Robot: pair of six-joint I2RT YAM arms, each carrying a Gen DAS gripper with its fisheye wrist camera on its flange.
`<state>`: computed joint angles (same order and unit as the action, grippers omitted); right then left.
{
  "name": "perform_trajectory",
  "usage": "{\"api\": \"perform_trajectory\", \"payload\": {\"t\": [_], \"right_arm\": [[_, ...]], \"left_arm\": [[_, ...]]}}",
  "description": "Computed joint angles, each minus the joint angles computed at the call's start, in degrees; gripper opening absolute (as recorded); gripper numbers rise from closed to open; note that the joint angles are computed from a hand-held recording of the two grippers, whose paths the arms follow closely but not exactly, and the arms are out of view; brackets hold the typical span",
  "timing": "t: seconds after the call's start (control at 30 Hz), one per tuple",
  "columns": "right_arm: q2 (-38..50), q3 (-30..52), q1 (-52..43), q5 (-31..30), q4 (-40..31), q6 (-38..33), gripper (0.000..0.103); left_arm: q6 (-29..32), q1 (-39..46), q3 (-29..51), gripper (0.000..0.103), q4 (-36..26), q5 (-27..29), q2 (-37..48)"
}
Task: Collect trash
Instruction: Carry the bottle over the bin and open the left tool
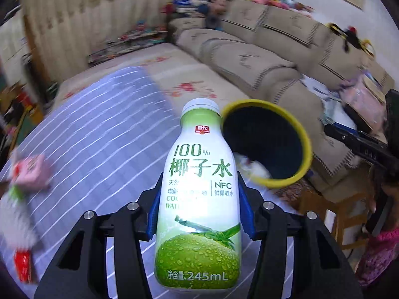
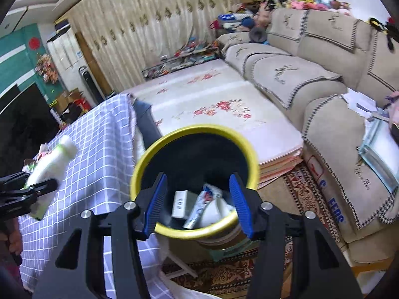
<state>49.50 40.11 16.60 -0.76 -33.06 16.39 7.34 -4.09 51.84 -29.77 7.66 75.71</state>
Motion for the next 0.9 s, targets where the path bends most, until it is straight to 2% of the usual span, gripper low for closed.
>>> {"api": "perform_trajectory", "payload": {"t": [0.13,0.23,0.3,0.5,0.57,0.6,0.63,0.67,0.8,0.9], "right_arm": [[-2.2,-1.11,-9.22,-5.14,-1.49,-3.39,0.05],[-1.97,-1.8,-15.24,-8.64,-1.89,-5.81,0.05],[-1.5,-2.01,-18.17,-10.57,-2.0,-7.3,0.05],[0.66,-2.0,-22.45,-13.19,-0.79,-9.58,0.05],[1.25,-1.91,-22.96,-13.37,-0.37,-9.85,0.05],[1.62,-1.82,-23.27,-13.62,-0.27,-10.08,0.051],[1.5,-1.94,-23.18,-13.61,-0.33,-10.05,0.051],[1.47,-2.08,-23.14,-13.66,-0.17,-9.98,0.051],[1.33,-2.71,-21.96,-13.43,0.34,-9.2,0.052],[0.9,-3.01,-19.61,-12.6,0.52,-7.97,0.052]], "left_arm": [[-2.88,-10.15,9.83,0.052,1.24,-1.88,12.83],[-3.79,-15.63,19.68,0.052,-0.21,-3.75,24.35],[-4.47,-17.5,26.82,0.051,-2.03,-4.73,32.06],[-6.12,-19.1,40.44,0.052,-6.94,-7.18,47.34],[-7.18,-19.05,41.1,0.053,-6.58,-7.89,48.64],[-7.45,-18.89,41.39,0.056,-6.25,-8.05,49.08],[-7.82,-18.77,40.95,0.069,-5.9,-8.0,48.76],[-8.25,-18.68,39.85,0.076,-5.05,-7.68,47.67],[-8.18,-18.1,33.28,0.075,-1.49,-8.01,41.0],[-9.33,-16.97,23.38,0.076,2.73,-7.32,30.79]]}}
